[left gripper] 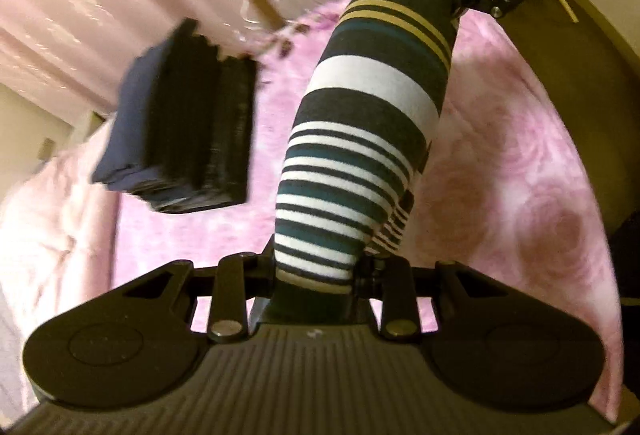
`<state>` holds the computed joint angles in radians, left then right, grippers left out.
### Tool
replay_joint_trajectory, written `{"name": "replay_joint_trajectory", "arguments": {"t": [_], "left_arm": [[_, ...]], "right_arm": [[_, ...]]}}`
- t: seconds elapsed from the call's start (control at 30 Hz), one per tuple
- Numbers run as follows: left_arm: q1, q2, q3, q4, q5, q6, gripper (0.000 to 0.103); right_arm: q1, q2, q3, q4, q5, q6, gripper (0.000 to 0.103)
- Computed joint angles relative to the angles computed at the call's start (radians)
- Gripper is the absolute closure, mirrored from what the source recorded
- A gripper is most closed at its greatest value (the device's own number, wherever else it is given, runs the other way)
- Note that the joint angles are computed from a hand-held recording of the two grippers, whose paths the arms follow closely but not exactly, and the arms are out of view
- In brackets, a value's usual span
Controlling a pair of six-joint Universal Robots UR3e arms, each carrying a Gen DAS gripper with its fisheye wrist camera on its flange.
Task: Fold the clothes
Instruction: 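Carry the folded sweater with both grippers toward the dark clothes stack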
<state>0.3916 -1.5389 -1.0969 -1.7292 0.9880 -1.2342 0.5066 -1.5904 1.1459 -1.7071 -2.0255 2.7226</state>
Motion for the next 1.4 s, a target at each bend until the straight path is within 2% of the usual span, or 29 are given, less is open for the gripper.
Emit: {"name": "replay_joint_trajectory", "arguments": {"t": [0.17, 0.3, 0.4, 0.47, 0.57, 0.73, 0.9, 1.07, 1.13, 1.2, 1.33, 1.4], "left_arm": [[0.194, 0.123, -0.059, -0.127, -0.062, 0.139, 0.075], [0.345, 0.187, -0.078, -0.293, -0.047, 0.272, 0.075], [0.428, 0.216, -0.076, -0.389, -0.025, 0.366, 0.075], [0.455, 0.227, -0.075, -0.422, -0.015, 0.399, 0.075], [0.448, 0.242, -0.079, -0.421, -0.015, 0.386, 0.075], [0.321, 0.245, -0.097, -0.302, -0.014, 0.205, 0.075], [0.045, 0.194, -0.13, -0.04, 0.067, -0.155, 0.075], [-0.291, 0.05, -0.057, 0.166, 0.254, -0.532, 0.075], [-0.395, -0.019, 0.009, 0.194, 0.325, -0.647, 0.075], [-0.476, -0.089, 0.087, 0.195, 0.382, -0.741, 0.075], [-0.582, -0.209, 0.242, 0.155, 0.457, -0.874, 0.075], [-0.604, -0.242, 0.291, 0.137, 0.477, -0.901, 0.075]], "right_arm": [[0.133, 0.103, -0.128, 0.091, -0.026, 0.078, 0.069], [0.205, 0.161, -0.204, 0.16, -0.017, 0.119, 0.069], [0.221, 0.155, -0.195, 0.175, -0.001, 0.123, 0.069], [0.215, 0.132, -0.165, 0.167, 0.006, 0.109, 0.069], [0.193, 0.079, -0.093, 0.133, 0.01, 0.084, 0.069], [0.034, -0.067, 0.06, 0.041, 0.08, -0.098, 0.069], [-0.303, -0.243, 0.195, 0.003, 0.299, -0.431, 0.069], [-0.7, -0.33, 0.203, 0.114, 0.568, -0.804, 0.069], [-0.82, -0.327, 0.173, 0.174, 0.645, -0.934, 0.069], [-0.886, -0.317, 0.149, 0.209, 0.684, -1.011, 0.069], [-0.978, -0.299, 0.114, 0.264, 0.737, -1.122, 0.069], [-1.005, -0.293, 0.114, 0.27, 0.751, -1.15, 0.069]]}}
